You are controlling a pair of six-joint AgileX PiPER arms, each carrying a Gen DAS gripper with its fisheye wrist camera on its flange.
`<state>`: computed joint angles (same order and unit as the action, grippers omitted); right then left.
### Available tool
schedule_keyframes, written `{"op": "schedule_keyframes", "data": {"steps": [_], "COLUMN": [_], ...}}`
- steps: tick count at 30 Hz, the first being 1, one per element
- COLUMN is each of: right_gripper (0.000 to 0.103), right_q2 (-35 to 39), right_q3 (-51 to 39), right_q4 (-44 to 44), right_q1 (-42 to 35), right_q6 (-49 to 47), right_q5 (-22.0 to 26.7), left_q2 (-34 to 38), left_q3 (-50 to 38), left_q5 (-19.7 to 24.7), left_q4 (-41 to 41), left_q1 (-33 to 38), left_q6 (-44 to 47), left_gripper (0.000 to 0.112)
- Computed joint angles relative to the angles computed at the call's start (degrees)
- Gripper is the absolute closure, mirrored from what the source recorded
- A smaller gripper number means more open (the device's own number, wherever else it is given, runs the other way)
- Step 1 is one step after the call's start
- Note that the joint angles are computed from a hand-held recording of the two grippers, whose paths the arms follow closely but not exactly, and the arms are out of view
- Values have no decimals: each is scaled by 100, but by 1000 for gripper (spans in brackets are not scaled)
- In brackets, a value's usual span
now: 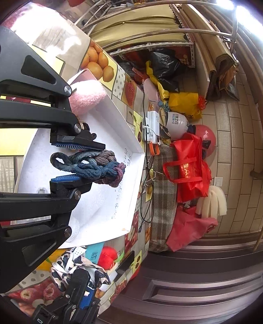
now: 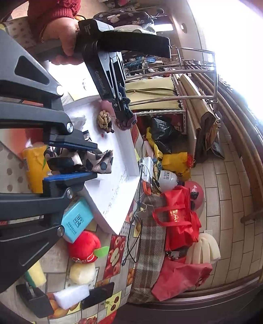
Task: Organize soft objects
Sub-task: 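Carry the cow-print cloth and blue rope over the white box with both tools, then open both tools to drop the cloth and rope into the box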
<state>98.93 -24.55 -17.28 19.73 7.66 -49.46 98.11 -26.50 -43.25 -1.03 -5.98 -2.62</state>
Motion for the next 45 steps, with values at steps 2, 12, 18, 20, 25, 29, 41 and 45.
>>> {"op": "schedule_keyframes", "data": {"steps": [2,12,18,20,25,29,41,45], "right_gripper": [84,84,83,82,76,1,0,0], "right_q2": [57,531,909,985,1026,886,-150,-649], "right_q3": [-292,-2244,-2959,-3083,-3197,-2888,-1350,-603], "right_q4": [140,-877,-1461,-1313,-537,453,-273,-1034], "right_q1": [184,110,117,156,215,260,-222,-890], "right_q6": [54,2021,2827,2703,1984,1022,1126,1242], "right_q5": [270,2160,2824,2973,3188,2819,1281,965], "left_q2": [84,135,483,552,484,365,-665,-921], "left_q3": [-223,-1534,-2013,-2138,-2082,-1787,-371,358], "left_q5": [212,2100,2567,2649,2439,1920,1170,397], "left_q4": [-122,-627,-1694,-2099,-2520,-2157,261,994], "left_q1": [40,172,85,89,94,147,498,506], "left_q6": [110,455,1483,1814,2026,1536,-1217,-1675], "left_gripper": [92,92,91,91,36,9,9,9]}}
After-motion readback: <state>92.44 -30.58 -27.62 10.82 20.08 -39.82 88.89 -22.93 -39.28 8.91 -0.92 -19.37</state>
